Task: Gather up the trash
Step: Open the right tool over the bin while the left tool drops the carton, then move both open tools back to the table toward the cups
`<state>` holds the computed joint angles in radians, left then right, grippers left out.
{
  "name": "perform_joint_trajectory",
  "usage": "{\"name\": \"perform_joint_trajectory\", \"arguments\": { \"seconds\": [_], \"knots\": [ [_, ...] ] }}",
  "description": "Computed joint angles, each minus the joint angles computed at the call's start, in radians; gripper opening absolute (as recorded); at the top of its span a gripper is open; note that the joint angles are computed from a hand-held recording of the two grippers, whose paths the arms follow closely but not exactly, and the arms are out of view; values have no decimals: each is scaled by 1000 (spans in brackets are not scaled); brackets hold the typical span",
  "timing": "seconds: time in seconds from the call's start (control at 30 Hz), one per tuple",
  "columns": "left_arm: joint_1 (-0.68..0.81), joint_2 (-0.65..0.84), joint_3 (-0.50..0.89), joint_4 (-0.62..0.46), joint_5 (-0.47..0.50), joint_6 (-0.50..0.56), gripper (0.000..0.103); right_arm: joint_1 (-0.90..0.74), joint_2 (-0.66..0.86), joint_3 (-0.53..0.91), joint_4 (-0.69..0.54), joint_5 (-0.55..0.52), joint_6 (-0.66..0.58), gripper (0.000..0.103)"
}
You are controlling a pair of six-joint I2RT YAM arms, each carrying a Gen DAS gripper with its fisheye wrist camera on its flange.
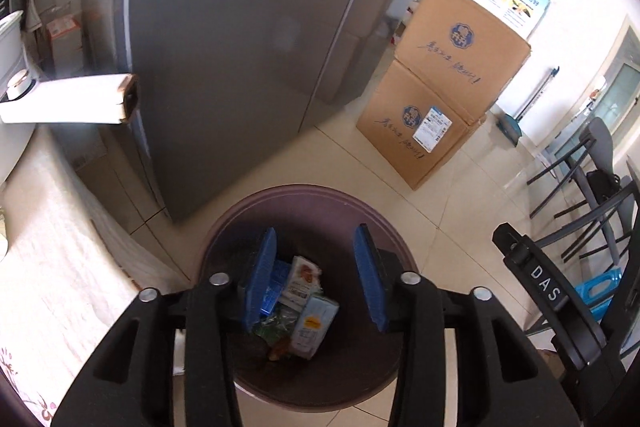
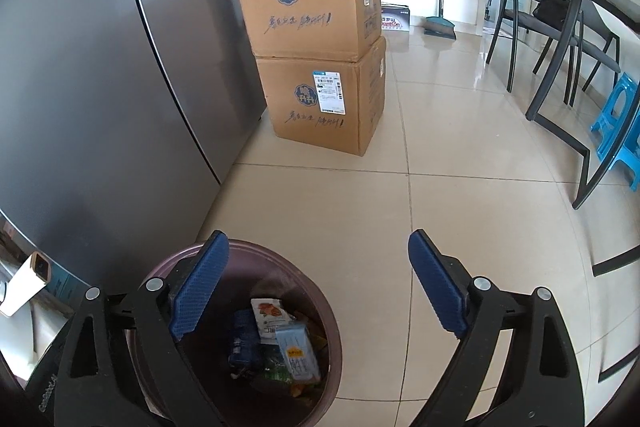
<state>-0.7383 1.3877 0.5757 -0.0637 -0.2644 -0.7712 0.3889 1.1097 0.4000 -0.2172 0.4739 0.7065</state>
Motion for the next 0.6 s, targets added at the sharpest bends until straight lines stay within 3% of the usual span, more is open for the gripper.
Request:
{"name": "perform_joint_trajectory", "arguments": {
  "seconds": [0.2,0.6],
  "knots": [
    [42,-91,-73,-38,-15,-20,51,102,50,34,-11,32,32,87],
    [269,-364,-243,-128,42,22,52,429,259,197,-66,172,159,94]
  ]
}}
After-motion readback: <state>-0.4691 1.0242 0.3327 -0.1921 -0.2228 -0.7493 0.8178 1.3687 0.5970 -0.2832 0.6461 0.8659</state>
